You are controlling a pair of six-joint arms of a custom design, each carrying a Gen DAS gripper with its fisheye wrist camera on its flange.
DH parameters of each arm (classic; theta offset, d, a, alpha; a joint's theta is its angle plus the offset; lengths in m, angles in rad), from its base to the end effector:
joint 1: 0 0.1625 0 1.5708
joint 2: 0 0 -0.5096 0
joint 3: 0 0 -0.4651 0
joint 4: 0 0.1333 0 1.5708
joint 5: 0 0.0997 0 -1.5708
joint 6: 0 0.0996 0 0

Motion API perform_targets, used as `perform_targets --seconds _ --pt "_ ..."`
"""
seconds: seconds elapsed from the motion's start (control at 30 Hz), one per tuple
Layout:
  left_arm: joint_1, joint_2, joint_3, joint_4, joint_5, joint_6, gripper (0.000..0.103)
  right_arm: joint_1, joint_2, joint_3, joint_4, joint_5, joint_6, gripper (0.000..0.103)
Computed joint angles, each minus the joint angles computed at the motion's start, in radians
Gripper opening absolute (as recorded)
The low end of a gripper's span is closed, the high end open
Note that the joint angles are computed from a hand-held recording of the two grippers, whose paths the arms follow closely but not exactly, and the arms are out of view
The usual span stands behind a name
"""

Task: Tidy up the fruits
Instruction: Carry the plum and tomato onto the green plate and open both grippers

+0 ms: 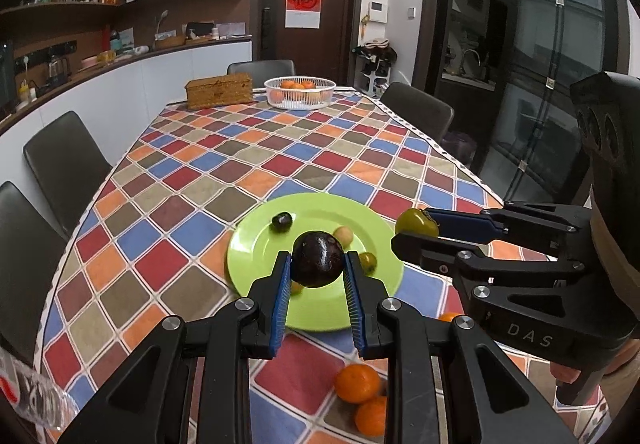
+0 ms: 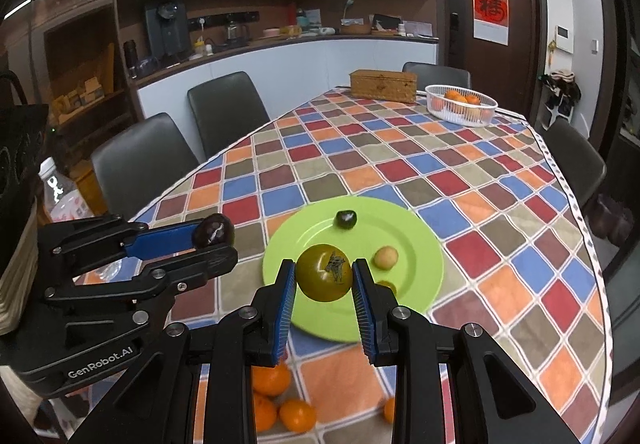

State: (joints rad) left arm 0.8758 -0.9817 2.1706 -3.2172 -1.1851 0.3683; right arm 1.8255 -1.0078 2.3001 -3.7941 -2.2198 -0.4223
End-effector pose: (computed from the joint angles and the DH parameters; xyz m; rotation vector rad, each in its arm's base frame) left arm -0.2445 -0.5600 0.1159 1.2861 2.4332 -0.7189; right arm 0.2025 -0.4877 0.1789 0.3845 -2.2252 1.0519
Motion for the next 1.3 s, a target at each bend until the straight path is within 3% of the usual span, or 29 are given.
perform_targets --seconds 0.5,0.9,1.3 --pt "0.083 0.128 -0.185 0.107 -0.020 0.031 0.026 -0.090 0.034 -0.133 0.169 0.041 0.003 0.030" --pt "0.119 0.217 -0.300 0.218 0.007 0.030 0.026 -0.168 0.045 -0.232 0.364 0.077 0.102 0.030" --pt "0.124 0.242 -0.333 0.238 0.026 0.015 0.031 -0.182 0.065 -0.263 0.368 0.021 0.148 0.030"
